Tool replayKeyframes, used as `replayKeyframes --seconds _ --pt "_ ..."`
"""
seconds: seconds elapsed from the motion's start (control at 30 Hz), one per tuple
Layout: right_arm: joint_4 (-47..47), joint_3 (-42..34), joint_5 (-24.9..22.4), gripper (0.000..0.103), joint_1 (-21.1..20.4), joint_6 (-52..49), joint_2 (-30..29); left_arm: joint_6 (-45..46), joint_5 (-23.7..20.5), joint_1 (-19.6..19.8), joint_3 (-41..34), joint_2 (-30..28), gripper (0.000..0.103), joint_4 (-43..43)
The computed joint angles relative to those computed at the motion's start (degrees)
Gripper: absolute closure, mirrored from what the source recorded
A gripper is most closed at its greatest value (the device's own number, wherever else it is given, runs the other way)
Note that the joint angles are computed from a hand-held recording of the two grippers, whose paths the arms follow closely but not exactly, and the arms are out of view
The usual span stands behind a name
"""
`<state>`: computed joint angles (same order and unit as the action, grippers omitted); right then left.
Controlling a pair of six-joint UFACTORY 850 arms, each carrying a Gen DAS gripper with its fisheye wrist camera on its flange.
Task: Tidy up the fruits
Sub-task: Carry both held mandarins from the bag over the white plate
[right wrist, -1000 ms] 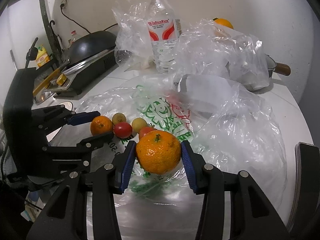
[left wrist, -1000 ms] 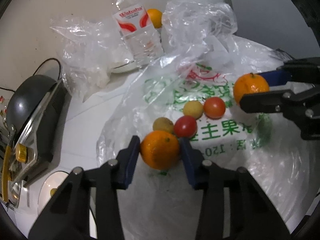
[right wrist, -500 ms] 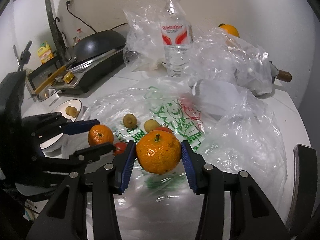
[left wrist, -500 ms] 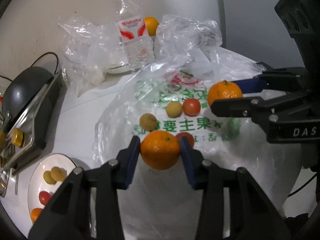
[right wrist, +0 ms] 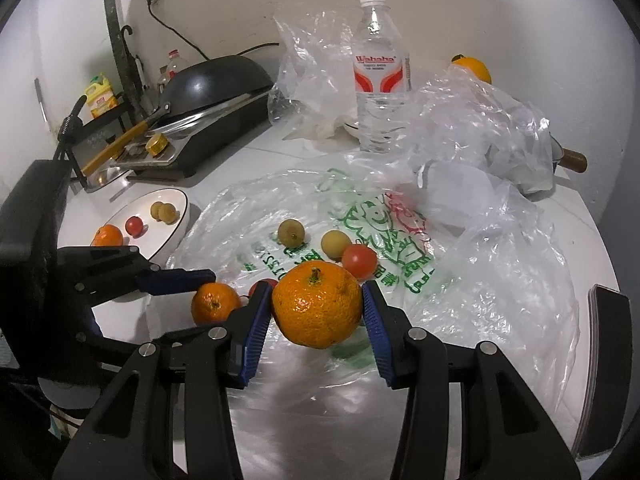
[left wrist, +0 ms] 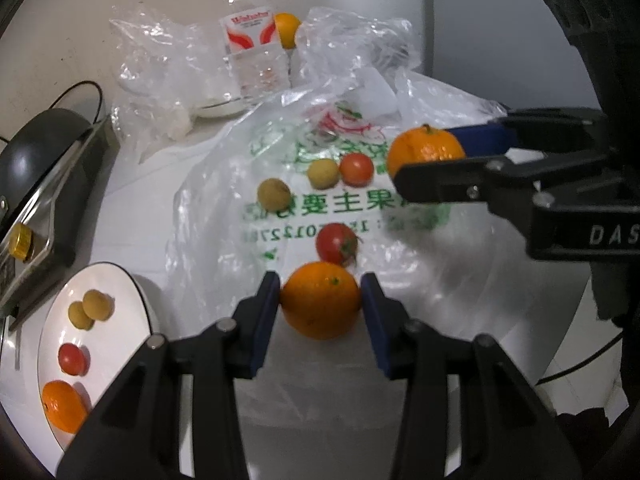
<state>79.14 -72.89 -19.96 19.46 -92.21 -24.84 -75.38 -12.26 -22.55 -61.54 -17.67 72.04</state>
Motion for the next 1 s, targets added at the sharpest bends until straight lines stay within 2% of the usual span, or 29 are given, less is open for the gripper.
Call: replayKeyframes --seconds 0.2,0.3,0.63,1.0 --pt "0.39 0.68 0.46 0.055 0.24 -0.34 0.61 2.52 -0.27 0.07 0.07 -0.11 0.060 -1.30" --pt "0.57 0.84 0.54 0.055 0.30 -0.50 0.75 0.62 0.01 0.36 0.17 -0.36 0.060 0.12" --pt "1.57 1.78 1.33 0.055 0.70 -1.70 1.84 -24.24 1.00 0.37 3.53 2.59 0.061 22.39" --pt "2.34 3.24 2.49 0.055 2.24 -3.27 3.94 -37.58 1.00 0.09 6.54 6.49 0.061 35.31"
